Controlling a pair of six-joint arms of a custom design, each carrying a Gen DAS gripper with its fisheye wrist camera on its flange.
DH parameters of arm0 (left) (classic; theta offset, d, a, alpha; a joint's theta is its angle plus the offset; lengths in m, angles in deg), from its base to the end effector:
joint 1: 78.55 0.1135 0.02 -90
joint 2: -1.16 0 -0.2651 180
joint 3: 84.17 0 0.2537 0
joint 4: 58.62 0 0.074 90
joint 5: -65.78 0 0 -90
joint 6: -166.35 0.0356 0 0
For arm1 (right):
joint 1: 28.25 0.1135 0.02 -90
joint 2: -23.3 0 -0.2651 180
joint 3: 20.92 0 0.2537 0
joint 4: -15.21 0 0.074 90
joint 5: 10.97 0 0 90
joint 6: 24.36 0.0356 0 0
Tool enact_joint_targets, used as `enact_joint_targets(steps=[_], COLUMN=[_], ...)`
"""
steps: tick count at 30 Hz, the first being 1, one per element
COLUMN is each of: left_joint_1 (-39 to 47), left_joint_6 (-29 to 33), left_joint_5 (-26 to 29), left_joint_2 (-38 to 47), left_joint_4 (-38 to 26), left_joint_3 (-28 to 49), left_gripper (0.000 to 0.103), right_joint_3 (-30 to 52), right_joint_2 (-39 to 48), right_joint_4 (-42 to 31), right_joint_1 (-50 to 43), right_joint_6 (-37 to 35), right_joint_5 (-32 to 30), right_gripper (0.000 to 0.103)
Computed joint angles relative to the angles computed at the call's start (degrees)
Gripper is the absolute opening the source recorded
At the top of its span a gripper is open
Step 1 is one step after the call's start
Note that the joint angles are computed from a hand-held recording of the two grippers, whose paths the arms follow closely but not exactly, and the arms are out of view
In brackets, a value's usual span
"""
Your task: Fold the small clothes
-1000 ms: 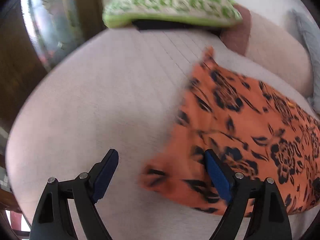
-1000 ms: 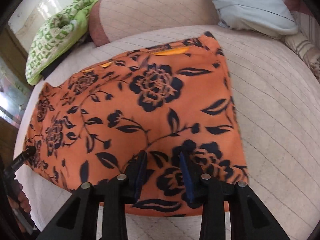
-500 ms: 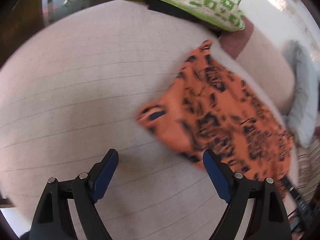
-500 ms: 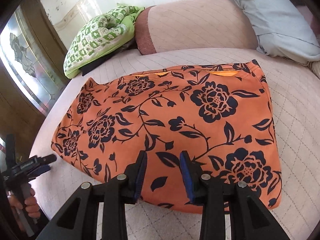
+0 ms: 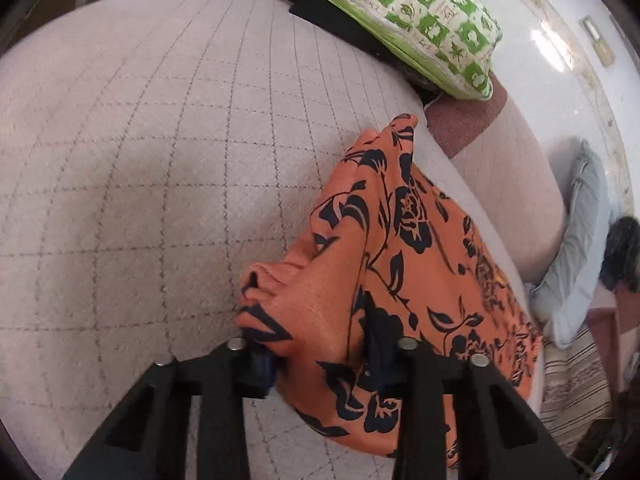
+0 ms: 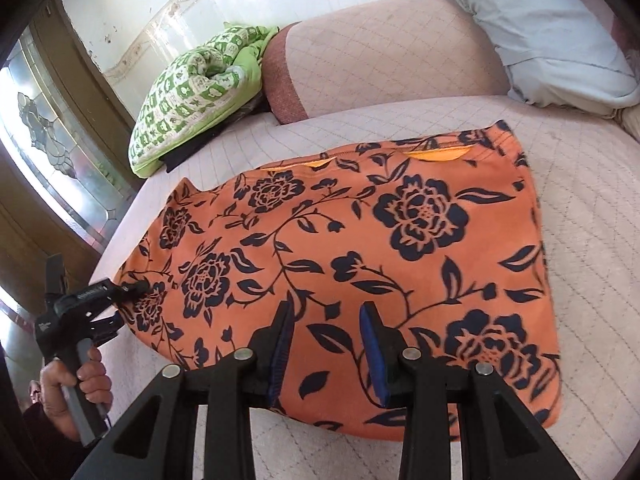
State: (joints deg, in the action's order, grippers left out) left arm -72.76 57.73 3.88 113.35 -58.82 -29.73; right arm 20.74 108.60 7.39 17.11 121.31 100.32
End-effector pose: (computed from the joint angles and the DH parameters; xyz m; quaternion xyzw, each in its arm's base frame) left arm 0.3115 0.0147 0.0551 -0.1316 0.9255 -0.2618 0.2401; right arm 0.1839 0.1678 0.1188 0.1441 0.9185 0.1394 0.3408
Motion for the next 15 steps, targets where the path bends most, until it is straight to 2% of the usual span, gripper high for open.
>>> enact_joint_targets(steps=[2, 7, 10, 15], left_joint_1=[-0.40, -3.79, -8.24, -20.78], left_joint_6=[0.61, 1.02, 1.68, 1.53], left_joint_5=[0.01, -2.44, -5.66, -13.65], left_joint_2=[-0.57, -7.67, -15.36, -27.92], left_joint_4=[-0.17, -0.79, -4.27, -13.93], left_joint_3=[0.15, -2.24, -2.92, -0.44], left_gripper=[0.025, 0.022, 0.022, 0.021], right_joint_3=[0.68, -0.66, -3.12, -8.73], right_joint_2=[1.26, -0.17, -4.76, -16.24], right_joint_4=[0.54, 1.53, 0.77, -1.90], right_joint_1=[-0.25, -0.94, -1.70, -5.80], right_joint_6=[-0.61, -0.65, 0.53, 2.50], right_joint_5=[-0.08, 0.18, 1.67, 2.23], right_gripper=[0.037, 0.037, 0.037, 0.037])
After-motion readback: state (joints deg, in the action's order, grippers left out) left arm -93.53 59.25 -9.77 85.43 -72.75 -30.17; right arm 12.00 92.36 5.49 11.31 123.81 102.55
